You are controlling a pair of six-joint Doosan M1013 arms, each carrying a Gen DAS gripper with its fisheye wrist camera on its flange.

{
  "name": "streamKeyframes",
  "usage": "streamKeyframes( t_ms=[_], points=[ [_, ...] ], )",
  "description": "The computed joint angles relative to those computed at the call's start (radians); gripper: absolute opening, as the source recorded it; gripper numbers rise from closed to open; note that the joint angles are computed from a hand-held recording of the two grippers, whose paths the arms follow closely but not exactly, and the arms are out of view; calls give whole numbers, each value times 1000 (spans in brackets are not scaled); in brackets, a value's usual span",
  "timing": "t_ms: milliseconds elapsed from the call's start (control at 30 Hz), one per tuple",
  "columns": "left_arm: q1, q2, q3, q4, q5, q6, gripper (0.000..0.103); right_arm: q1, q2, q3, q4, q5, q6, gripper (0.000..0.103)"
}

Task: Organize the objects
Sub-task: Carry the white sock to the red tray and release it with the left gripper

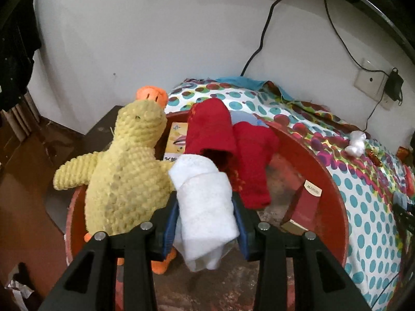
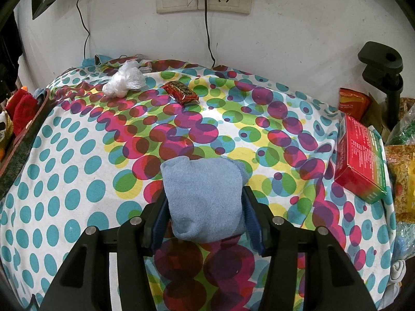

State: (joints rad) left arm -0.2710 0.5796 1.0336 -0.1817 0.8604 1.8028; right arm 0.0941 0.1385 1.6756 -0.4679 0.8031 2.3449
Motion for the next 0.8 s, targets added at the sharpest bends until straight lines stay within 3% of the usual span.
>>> streamKeyframes(
  t_ms=[267, 533, 800],
  points=[
    [-6, 5, 4, 36, 4, 5, 50, 1, 1, 0, -3, 1, 2, 50],
    [-2, -16, 22, 4, 2, 38, 52, 1, 1, 1, -5, 0, 3, 50],
    [-3, -86, 113, 17, -64, -8, 52, 4, 1, 0, -6, 2, 6, 50]
  ],
)
